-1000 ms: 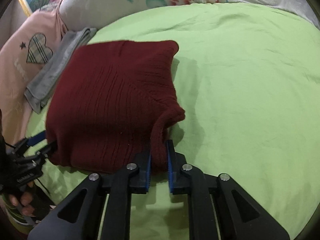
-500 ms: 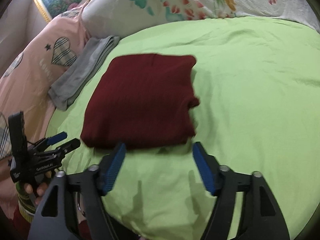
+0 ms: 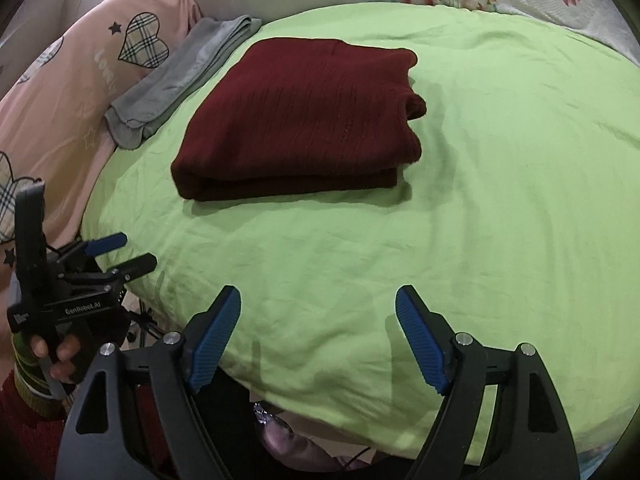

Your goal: Fold large clothes

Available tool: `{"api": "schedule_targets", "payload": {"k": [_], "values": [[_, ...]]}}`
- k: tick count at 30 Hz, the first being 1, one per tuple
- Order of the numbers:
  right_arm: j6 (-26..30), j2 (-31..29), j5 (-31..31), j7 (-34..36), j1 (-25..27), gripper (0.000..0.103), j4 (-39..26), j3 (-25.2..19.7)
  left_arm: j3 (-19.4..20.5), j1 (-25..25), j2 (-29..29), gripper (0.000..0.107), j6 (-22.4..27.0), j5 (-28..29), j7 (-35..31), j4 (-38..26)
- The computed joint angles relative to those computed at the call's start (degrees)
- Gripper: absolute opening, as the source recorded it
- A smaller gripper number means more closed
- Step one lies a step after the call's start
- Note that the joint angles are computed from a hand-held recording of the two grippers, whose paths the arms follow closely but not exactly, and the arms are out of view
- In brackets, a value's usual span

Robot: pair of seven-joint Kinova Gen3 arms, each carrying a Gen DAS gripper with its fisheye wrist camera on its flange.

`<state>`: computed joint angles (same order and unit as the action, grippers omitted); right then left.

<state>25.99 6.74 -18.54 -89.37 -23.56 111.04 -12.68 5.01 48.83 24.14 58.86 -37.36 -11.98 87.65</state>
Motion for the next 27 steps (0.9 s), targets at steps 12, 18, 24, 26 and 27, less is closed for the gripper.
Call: {"api": "schedule_targets", "payload": {"k": [12,18,24,26,27], "values": [[0.67,-4.65,7.93,-3.18,-2.1,0.086,-2.87,0.99,0.95,3.51,-2.39,0.088,6.15,-8.29,-1.71,-5.02],[0.5,-1.64,3.7,-0.93,-0.62,0.086,-3.59,0.84,0.74,2.0,-0.16,0.088,7.8,-5.43,-3.05,-6.82],[0.51,-0.13,5.37,-3.34,-1.63,0.086,-4.15,1.09,-0.05,1.75,0.7,0.088,8.4,-4.52,-3.19,-7.34],[0.71,0.29,7.51,-5.34,-2.37,0.086,-4.62,1.33,-0.22,1.77,0.91,0.088,8.57,-4.53,-3.39,-7.61],[0.73,0.46,7.41,-5.3,-2.2,0.086,-4.77,1.19,-0.3,1.74,0.96,0.088,8.52,-4.53,-3.45,-7.68]]}}
